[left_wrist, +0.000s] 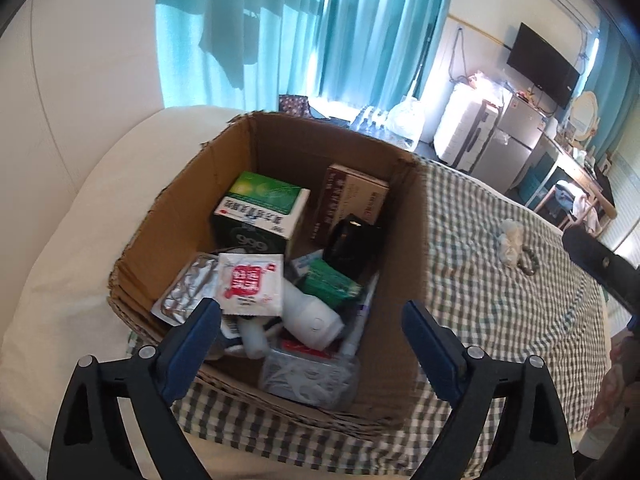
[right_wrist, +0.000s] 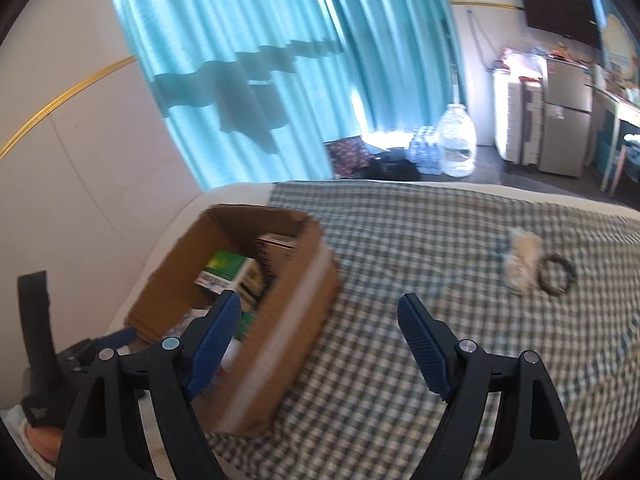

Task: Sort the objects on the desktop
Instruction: 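Withdraw both open grippers from the box toward the lace cloth and bracelet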

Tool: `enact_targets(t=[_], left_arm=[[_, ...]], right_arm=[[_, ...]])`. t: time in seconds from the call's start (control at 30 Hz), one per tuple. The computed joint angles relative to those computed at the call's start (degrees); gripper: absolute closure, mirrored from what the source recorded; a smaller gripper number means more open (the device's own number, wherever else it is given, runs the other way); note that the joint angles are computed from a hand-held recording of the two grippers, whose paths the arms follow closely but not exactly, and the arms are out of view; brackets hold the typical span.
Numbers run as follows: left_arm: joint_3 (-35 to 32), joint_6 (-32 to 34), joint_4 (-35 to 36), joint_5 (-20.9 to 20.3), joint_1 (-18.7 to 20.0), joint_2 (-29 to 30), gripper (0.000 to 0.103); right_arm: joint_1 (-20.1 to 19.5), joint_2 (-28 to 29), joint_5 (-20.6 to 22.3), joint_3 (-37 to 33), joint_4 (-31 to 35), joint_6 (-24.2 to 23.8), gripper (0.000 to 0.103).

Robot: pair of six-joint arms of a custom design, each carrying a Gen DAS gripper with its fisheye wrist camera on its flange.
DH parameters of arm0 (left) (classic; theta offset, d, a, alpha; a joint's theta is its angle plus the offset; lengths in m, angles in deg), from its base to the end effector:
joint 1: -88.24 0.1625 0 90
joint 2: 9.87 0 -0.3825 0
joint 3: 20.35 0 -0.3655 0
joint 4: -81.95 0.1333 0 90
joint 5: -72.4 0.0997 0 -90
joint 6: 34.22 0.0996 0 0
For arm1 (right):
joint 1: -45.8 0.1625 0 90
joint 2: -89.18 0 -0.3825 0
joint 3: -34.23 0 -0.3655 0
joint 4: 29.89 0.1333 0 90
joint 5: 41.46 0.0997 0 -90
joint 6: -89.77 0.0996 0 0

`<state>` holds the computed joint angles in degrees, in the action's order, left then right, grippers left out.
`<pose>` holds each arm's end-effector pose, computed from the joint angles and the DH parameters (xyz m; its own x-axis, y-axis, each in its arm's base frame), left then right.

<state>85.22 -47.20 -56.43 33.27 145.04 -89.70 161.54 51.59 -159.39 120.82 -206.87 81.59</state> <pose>-0.1047 -0.5445 0.3606 -0.7874 -0.0802 -0.6112 0.3371 0.7740 -0.5359 0.3715 -0.5710 0.1120 -0.8630 -0.2238 0.4530 -0.4699 0.6851 -0.5566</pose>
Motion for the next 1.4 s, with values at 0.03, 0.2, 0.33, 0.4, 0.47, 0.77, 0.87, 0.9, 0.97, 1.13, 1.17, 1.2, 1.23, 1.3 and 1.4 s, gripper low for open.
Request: enact_targets(t=[0.03, 0.2, 0.33, 0.4, 0.47, 0.77, 0.87, 0.9, 0.97, 1.13, 1.17, 1.2, 1.23, 1.3, 1.4], left_arm=[[0.3, -0.4, 0.1, -0.1, -0.7, 0.1, 0.007], [1.7, -1.3, -1.3, -1.6, -4.4, 2.4, 0.005], [2.0, -2.7, -2.7, -3.7, -6.6, 6.5, 0.005], [1.6, -3.5, -2.9, -4.9, -7.0, 8.7, 0.005], [0.4, -4.4, -2.9, -6.2, -7.3, 11.8, 0.005], [-10.1, -2.5, -6.2, -4.5, -7.0, 28.3, 0.005], [-15.8, 0.2, -7.0, -3.3, -6.1, 34.6, 0.005], [-18.3, 1.3, -7.3, -3.4, -5.6, 37.1, 0.005], [-22.9, 3.1, -7.8, -3.6, -4.7, 41.4, 0.005], [-35.1, 4.9, -7.9, -3.3, -2.5, 51.5, 0.005], [-38.2, 4.8, -6.6, -3.2, -2.0, 53.7, 0.005], [-40.3, 4.7, -5.9, -3.4, -1.6, 55.2, 0.005], [-42.3, 4.9, -5.5, -4.0, -1.1, 56.6, 0.005], [-45.5, 6.9, -6.2, -5.8, -0.2, 58.9, 0.005], [-48.5, 12.3, -9.5, -5.3, 0.3, 61.9, 0.005]], right_arm=[[-0.5, -1.8, -0.6, 2.3, -1.2, 0.5, 0.022], [-3.1, -9.8, -3.9, 12.3, -7.3, 1.0, 0.022], [-6.0, -15.6, -5.0, 18.8, -10.2, 1.2, 0.022], [-7.3, -17.5, -5.8, 21.3, -12.0, 0.7, 0.022], [-8.8, -19.1, -6.0, 23.1, -13.1, 0.2, 0.022], [-16.6, -19.7, -4.8, 22.3, -14.9, -0.9, 0.022], [-18.5, -16.8, -4.9, 17.9, -13.8, -1.6, 0.022], [-19.2, -15.9, -4.8, 16.4, -13.1, -1.6, 0.022], [-20.2, -13.7, -5.0, 13.1, -12.0, -2.3, 0.022], [-23.5, -9.3, -4.1, 4.7, -7.5, -1.0, 0.028], [-24.0, -8.5, -3.9, 3.3, -6.7, -0.4, 0.031], [-24.4, -7.6, -4.0, 1.5, -5.8, -0.4, 0.033], [-24.7, -6.4, -4.6, -0.4, -4.9, -0.8, 0.038], [-25.5, -4.6, -4.5, -3.4, -2.8, -1.3, 0.041], [-26.4, -2.6, -3.4, -6.5, -1.3, -2.0, 0.041]])
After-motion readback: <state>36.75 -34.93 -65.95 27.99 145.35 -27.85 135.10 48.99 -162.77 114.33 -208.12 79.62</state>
